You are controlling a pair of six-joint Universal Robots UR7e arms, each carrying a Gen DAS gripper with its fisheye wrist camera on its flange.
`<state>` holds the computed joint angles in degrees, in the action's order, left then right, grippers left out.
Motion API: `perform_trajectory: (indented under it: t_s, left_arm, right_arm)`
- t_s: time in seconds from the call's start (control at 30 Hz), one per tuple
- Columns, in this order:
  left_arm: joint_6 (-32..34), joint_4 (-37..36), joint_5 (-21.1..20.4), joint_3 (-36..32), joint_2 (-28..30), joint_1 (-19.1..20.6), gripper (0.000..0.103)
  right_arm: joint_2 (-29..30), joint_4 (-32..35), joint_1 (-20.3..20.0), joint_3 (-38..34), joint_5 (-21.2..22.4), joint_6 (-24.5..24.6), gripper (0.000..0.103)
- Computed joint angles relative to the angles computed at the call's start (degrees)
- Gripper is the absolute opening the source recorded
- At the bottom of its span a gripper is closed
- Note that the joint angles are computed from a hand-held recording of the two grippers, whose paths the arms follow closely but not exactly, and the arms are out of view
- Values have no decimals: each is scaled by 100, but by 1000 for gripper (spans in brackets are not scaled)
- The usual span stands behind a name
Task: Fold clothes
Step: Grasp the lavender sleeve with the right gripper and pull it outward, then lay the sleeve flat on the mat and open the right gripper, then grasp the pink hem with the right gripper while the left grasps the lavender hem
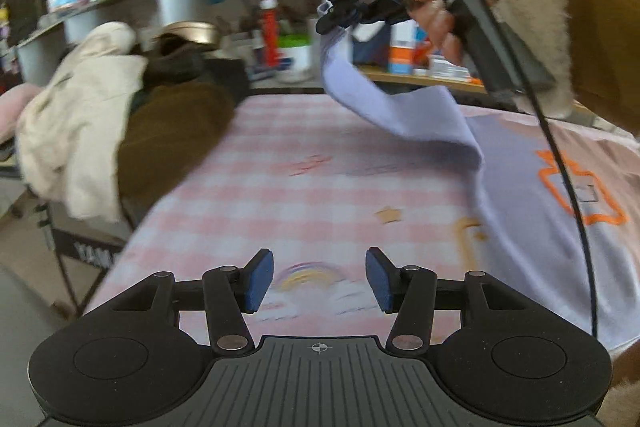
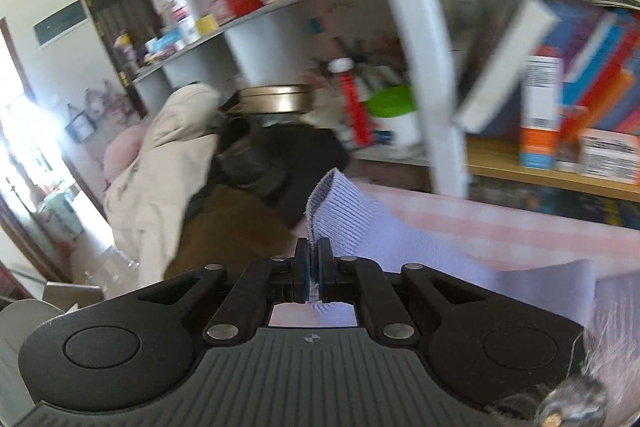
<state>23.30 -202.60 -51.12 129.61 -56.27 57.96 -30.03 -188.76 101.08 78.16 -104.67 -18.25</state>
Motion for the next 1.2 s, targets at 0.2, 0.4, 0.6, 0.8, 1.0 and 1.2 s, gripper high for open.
perform_trajectory:
  t_s: [0.2,0.4,0.6,0.8,1.0,1.2]
  left_arm:
    - [59,22,148,136,-375,247,51]
    - [3,132,219,242,-639,413,51]
    - [36,306,119,278,-710,414,51]
    - [111,291,1,279,-649,344,51]
    - [225,237,-246,-7,-431,376,51]
    - [319,660,-905,-529,3,426,52]
  right_arm:
    - [921,695,228,-1359,-405,-47,4]
    - [1501,1099,295,-2324,-799,11,4]
    - [1819,1183,318,-2936,-743,-37,1]
    - [1650,1258,352,-2780,-403,-235,1]
    - [618,697,164,-901,-273,57,8]
    - [-729,-822,-175,1785,-805,42,29]
